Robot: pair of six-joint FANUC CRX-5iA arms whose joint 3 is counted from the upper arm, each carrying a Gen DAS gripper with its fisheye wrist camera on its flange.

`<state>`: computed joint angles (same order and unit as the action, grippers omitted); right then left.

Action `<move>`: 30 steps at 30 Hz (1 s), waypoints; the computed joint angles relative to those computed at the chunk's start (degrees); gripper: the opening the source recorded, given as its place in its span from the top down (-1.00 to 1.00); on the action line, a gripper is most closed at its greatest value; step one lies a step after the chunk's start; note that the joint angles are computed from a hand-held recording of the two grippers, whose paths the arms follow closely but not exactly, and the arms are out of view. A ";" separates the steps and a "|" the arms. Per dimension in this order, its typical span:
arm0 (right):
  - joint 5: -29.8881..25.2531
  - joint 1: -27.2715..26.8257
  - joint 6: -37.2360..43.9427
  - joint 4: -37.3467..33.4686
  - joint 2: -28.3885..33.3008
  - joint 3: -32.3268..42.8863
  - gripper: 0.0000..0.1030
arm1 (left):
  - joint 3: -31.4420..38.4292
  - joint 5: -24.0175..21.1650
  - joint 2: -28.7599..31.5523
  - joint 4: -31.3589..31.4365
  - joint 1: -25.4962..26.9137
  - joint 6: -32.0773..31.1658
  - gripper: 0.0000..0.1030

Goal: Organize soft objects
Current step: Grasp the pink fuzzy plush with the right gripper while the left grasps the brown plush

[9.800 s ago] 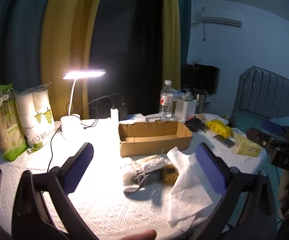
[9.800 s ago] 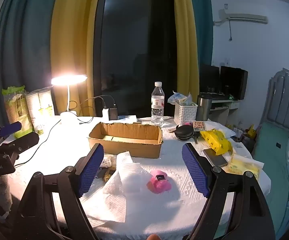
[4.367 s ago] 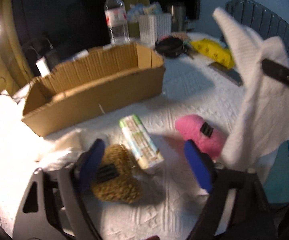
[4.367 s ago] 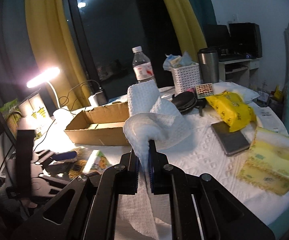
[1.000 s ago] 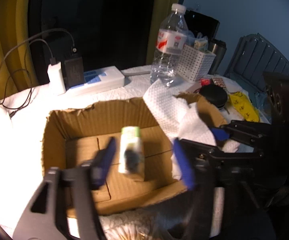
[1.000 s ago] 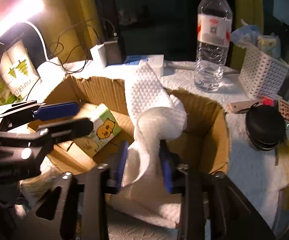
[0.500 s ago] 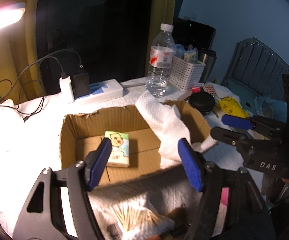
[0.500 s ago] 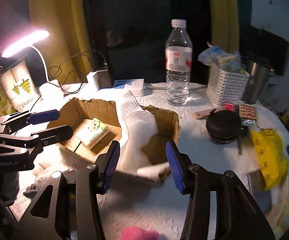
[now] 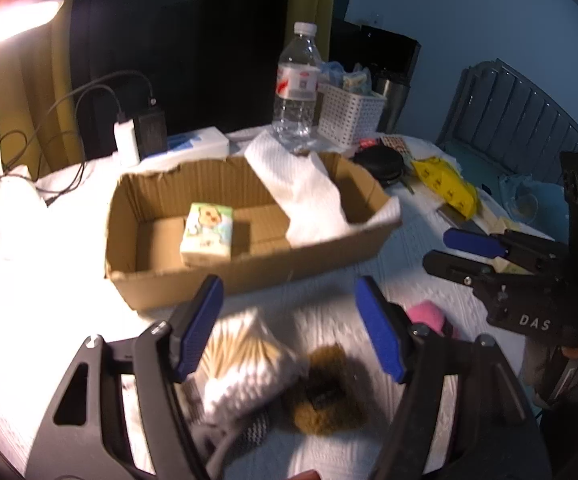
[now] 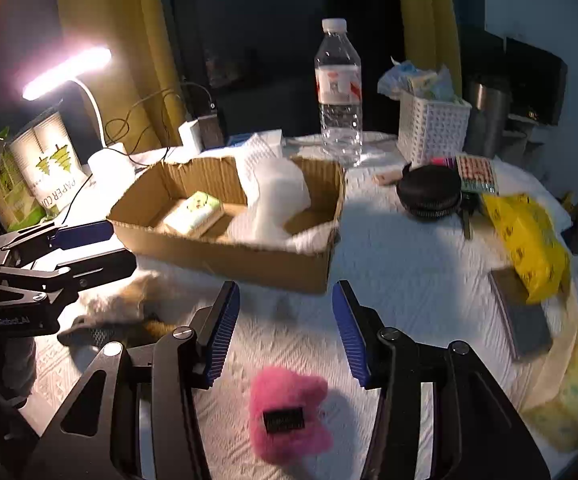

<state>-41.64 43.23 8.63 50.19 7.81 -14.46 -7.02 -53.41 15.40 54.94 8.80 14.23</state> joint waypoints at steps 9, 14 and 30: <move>1.96 1.23 -2.80 -1.15 -1.46 -4.22 0.01 | -5.52 0.44 -3.40 -0.72 0.31 -2.87 -0.36; 3.58 1.57 -3.57 -1.71 -2.23 -6.13 0.01 | -8.56 0.70 -5.30 -0.73 -0.09 -4.25 -0.36; 7.60 1.11 -3.11 -3.64 -3.94 -10.57 0.05 | -8.92 6.40 -4.59 -10.03 -2.60 2.80 -0.36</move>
